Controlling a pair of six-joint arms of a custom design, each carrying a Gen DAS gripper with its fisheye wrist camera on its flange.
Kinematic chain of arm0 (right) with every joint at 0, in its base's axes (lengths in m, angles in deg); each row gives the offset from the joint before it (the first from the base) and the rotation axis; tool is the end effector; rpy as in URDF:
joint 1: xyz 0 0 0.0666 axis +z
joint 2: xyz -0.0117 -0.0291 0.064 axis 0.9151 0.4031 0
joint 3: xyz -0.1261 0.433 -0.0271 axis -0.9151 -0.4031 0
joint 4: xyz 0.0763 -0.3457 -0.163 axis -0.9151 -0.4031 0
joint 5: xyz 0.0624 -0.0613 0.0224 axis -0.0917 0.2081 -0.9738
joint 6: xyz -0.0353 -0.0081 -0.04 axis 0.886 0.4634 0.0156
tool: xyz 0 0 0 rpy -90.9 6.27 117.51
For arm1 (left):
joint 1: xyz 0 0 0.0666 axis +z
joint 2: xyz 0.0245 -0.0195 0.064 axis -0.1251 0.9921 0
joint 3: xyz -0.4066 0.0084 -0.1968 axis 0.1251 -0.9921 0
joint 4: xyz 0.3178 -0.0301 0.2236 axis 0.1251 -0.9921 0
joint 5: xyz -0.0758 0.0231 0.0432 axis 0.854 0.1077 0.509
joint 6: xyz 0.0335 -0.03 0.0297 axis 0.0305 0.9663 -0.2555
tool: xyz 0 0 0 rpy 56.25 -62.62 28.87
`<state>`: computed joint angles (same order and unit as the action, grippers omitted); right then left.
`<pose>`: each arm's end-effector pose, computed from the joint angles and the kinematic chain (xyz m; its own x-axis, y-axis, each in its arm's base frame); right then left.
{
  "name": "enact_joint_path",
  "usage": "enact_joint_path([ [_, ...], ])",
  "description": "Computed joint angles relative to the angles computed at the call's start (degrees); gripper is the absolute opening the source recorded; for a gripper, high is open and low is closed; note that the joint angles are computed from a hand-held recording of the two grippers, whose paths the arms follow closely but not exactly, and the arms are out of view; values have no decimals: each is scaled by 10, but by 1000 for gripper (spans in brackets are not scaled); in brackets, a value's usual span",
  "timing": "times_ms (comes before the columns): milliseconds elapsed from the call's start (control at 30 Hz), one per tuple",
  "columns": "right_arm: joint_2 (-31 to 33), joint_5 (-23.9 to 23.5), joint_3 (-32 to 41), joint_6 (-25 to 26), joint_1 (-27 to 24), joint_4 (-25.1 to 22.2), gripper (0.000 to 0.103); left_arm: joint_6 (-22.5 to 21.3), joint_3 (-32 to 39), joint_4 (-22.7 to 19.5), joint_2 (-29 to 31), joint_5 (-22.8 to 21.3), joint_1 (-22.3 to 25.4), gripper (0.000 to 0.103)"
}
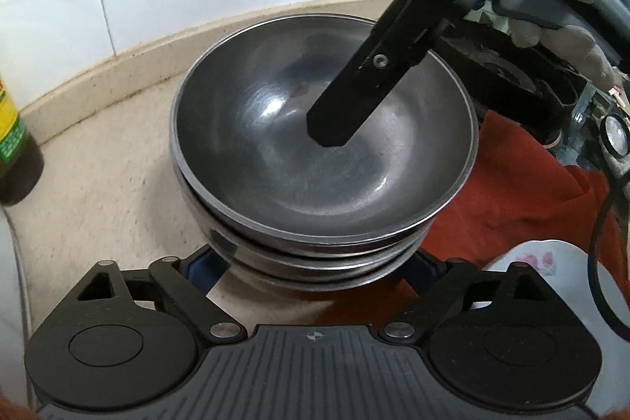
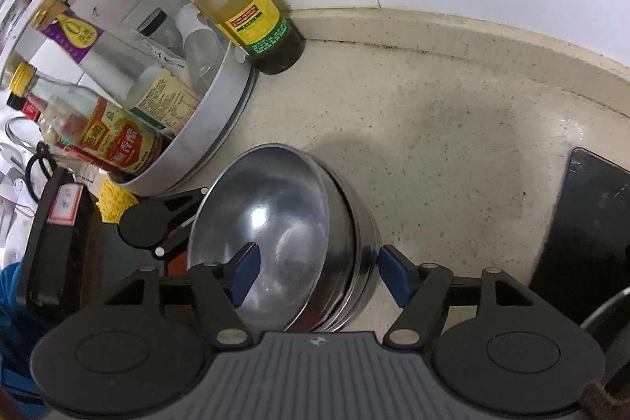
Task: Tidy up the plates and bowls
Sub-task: 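Grasp the rim of the steel bowl stack with both grippers, then lift the steel bowl stack with both grippers and carry it toward the plates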
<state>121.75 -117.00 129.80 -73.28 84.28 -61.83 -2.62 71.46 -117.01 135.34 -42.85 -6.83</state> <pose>0.6043 0.2158 0.3159 -0.8950 -0.2498 -0.3695 -0.4163 0.7655 0.4907 0.5595 -0.0147 0.2809 -0.5414 0.5251 -0.6567 0.7208 0.6920 -0.0409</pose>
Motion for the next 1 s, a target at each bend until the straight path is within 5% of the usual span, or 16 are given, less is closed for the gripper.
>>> enact_joint_path([
  [300, 37, -41, 20, -9, -5, -27, 66, 6, -16, 68, 9, 2, -9, 102],
  [767, 39, -59, -3, -47, -11, 46, 68, 46, -66, 173, -8, -43, -33, 103],
  [1000, 38, -62, -3, -51, -11, 62, 68, 51, -65, 175, -15, -54, -39, 103],
])
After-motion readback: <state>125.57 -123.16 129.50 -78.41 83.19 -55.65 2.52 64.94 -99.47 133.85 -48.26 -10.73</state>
